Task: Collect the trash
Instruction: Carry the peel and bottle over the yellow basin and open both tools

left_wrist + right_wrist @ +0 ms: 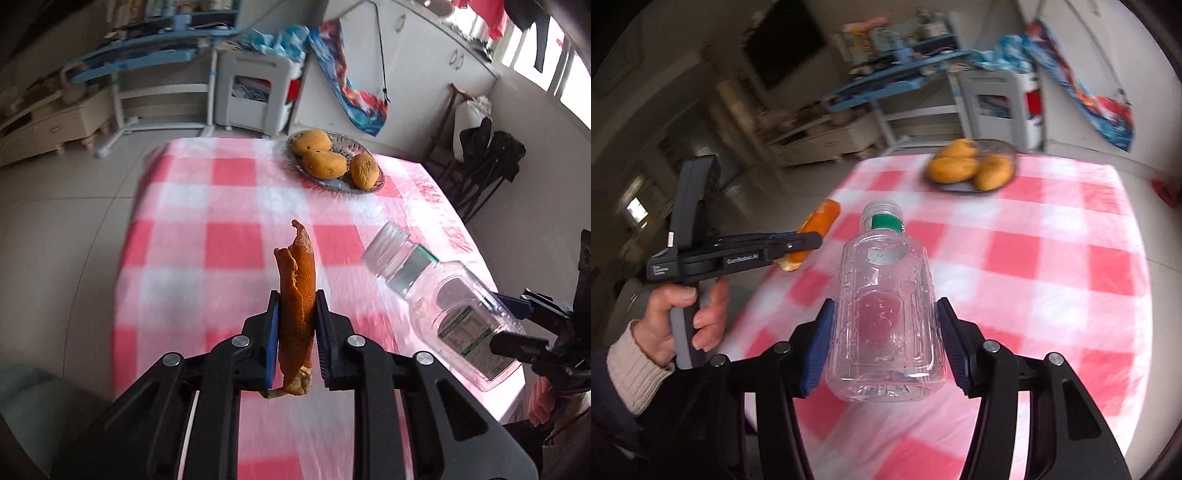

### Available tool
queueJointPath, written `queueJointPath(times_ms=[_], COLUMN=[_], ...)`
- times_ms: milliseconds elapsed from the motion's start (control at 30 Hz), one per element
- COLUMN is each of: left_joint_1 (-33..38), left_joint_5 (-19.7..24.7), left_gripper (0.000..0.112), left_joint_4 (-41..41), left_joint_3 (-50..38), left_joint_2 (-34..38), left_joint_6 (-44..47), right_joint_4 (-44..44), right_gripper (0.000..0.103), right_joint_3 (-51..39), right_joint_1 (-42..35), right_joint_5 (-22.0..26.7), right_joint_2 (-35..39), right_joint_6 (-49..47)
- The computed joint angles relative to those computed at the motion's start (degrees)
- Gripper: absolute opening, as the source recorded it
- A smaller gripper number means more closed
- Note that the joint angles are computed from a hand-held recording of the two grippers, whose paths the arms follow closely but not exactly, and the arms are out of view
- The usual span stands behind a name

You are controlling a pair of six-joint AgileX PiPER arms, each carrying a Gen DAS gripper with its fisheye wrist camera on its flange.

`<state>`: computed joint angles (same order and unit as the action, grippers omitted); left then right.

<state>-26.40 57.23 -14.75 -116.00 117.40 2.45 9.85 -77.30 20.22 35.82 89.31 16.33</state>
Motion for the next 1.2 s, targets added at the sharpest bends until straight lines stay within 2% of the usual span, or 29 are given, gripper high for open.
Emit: queueJointPath(times_ms=[100, 200, 367, 433, 533, 633, 767, 867, 967, 1000, 1067, 1133, 1200], left_joint_1=[0.9, 2.1, 3.3, 3.7, 3.0, -1.5, -7.5, -11.0, -11.7, -12.0, -12.8, -15.8, -17.9], left_joint_5=[-5.6, -8.6, -8.5, -7.8, -6.6, -5.2, -4.3, -4.4, -4.7, -4.7, -5.4, -5.8, -6.3], left_gripper=[0.018, 0.018, 0.017, 0.017, 0.018, 0.018, 0.018, 0.018, 0.019, 0.021, 0.032, 0.057, 0.067], left_joint_4=[0.3, 0.0, 0.7, 0.4, 0.4, 3.8, 6.2, 6.0, 7.2, 8.7, 12.0, 20.5, 27.3], left_joint_3=[15.2, 27.7, 43.2, 48.0, 53.0, 56.0, 61.2, 65.1, 66.7, 66.8, 65.8, 62.9, 60.6], left_joint_2=[-10.5, -20.3, -33.7, -38.3, -44.5, -47.6, -49.5, -47.6, -45.3, -46.0, -48.5, -51.1, -52.7], left_joint_6=[-0.2, -0.5, -0.3, 0.0, -1.0, -7.3, -16.0, -19.0, -21.1, -22.9, -24.9, -30.3, -33.8], right_joint_4=[-0.9, -2.7, -7.8, -12.6, -13.6, -15.9, -19.3, -17.5, -20.6, -21.5, -22.8, -25.4, -29.2], right_gripper=[0.054, 0.054, 0.054, 0.054, 0.054, 0.054, 0.054, 0.055, 0.056, 0.056, 0.057, 0.065, 0.069], right_joint_3=[1.2, 2.6, 3.0, 3.9, 6.0, 7.3, 5.4, 5.1, 4.0, 3.8, 4.6, 5.6, 6.7], right_joint_1=[4.4, 9.5, 21.0, 26.4, 31.8, 36.0, 39.6, 38.7, 38.7, 38.2, 37.2, 37.0, 37.5], right_joint_5=[0.3, 0.7, 1.8, 2.8, 3.3, 4.2, 11.0, 12.8, 16.0, 16.5, 16.1, 15.2, 14.4], right_joint_2=[-2.1, -4.4, -5.9, -6.2, -7.0, -7.3, -2.2, 1.1, 4.2, 4.6, 4.1, 3.1, 2.5], right_joint_6=[0.5, 2.4, 8.4, 14.6, 17.7, 22.3, 25.7, 24.9, 28.8, 30.0, 32.5, 36.4, 41.6])
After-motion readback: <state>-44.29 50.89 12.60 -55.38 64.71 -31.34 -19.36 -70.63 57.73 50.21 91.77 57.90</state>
